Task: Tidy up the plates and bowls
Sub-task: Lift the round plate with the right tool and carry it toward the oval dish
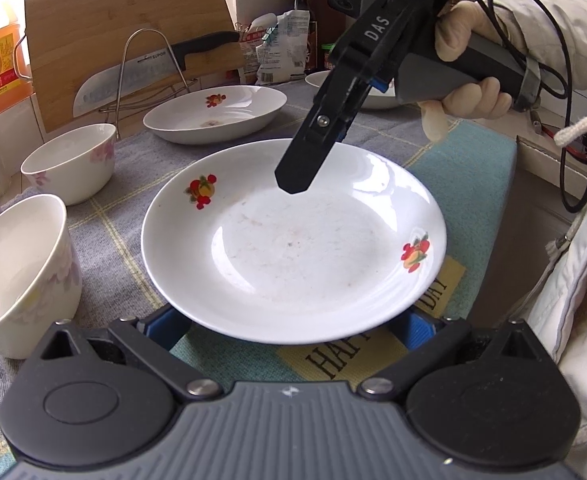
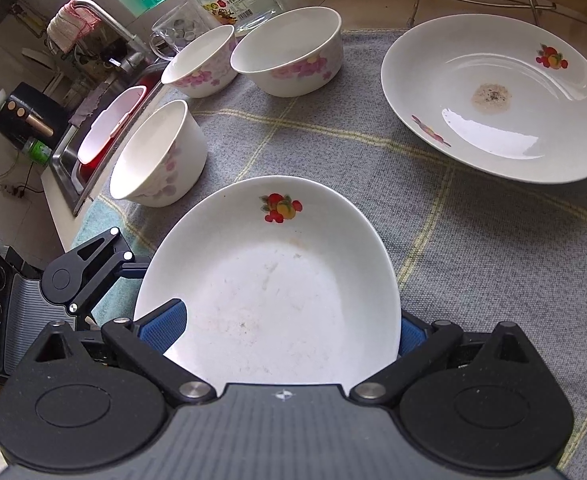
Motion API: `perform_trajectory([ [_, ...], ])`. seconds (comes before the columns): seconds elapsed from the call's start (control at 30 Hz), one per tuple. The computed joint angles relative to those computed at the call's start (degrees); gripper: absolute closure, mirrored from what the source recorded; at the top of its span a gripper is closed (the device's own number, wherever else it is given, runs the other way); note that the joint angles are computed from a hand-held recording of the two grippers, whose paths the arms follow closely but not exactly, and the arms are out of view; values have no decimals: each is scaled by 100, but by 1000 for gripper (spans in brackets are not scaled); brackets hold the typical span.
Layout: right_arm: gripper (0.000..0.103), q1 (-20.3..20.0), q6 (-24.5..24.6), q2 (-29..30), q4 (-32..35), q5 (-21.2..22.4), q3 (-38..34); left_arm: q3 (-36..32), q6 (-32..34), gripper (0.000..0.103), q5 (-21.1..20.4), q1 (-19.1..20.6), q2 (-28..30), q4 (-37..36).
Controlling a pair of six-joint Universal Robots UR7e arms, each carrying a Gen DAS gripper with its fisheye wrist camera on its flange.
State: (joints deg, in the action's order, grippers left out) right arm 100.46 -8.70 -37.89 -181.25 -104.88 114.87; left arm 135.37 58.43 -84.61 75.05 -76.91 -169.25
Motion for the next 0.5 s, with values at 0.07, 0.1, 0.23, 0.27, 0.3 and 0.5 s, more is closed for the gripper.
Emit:
perform_trajectory([
  [0.07,0,-13,35,-15,112,37,-42,-12,47,0,-26,5,7,19],
  [0.1,0,-29,58,-33,163,76,-52,-17,55,0,-35,9,10,29],
  [0.23,0,-104,198,-96,299,252,-63,-38,48,0,-41,5,13,73],
  [0.27,0,-118,229,-108,340,287,-73,-50,49,0,-44,5,15,97],
  [0.3,0,-126,253,-121,377,312,-78,-63,49,0,-46,4,17,122],
  [0.5,0,-89,231,-121,584,245,-152,-146,50,0,-41,0,21,301],
])
